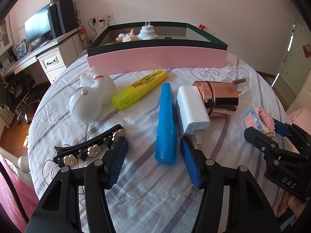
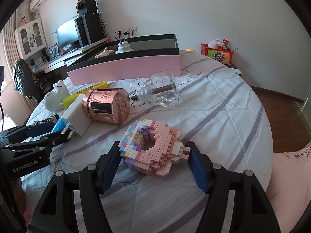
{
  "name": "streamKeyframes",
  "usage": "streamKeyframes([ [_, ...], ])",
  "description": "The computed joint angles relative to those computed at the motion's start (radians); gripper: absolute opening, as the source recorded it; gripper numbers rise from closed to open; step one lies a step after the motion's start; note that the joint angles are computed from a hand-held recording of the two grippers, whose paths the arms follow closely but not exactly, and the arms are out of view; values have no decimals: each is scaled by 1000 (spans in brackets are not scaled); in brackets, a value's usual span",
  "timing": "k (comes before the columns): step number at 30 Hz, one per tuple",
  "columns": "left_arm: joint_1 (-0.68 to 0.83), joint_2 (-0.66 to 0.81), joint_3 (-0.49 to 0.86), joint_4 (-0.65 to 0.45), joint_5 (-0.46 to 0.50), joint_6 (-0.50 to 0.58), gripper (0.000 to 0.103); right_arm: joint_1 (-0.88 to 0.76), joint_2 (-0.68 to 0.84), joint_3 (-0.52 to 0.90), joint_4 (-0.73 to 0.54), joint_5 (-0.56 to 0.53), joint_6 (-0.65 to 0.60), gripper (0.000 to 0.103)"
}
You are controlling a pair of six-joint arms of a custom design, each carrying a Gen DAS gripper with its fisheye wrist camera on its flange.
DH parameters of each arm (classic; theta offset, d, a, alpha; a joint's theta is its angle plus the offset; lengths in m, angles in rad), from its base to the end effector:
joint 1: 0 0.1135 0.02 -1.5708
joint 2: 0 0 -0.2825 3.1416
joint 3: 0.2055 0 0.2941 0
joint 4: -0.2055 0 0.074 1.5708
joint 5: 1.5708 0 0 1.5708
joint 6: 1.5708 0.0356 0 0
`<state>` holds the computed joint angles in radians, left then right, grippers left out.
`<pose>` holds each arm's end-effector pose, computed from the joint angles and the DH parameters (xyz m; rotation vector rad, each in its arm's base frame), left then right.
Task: Organize rigid objects
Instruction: 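Grasp the blue marker with the left gripper while the right grasps the pink block heart, then carry the blue marker and block heart into the pink box and release both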
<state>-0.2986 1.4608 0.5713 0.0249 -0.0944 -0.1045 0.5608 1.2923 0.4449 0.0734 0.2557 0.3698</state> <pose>0.2762 -0.0815 0.1252 0.1935 2.4236 -0.0669 0.2211 0.1282 0.1332 -0.0961 2.3177 0.1713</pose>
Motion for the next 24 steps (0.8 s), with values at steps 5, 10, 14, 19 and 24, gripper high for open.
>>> streamKeyframes([
  [5,15,-20,-13,0,27,11,23,3,2,-11,21,5,-8,67],
  [10,66,-126,-82,-41,83,28,23,24,-16,-14,-6,26,9,67],
  [14,104,-242,-148,-104,106,53,23,51,-48,-16,-51,36,32,68],
  [19,128,-258,-162,-111,117,40,26,94,-69,-26,-67,52,60,68],
  [24,90,-148,-101,-56,65,26,44,78,-37,-11,-55,55,56,68],
])
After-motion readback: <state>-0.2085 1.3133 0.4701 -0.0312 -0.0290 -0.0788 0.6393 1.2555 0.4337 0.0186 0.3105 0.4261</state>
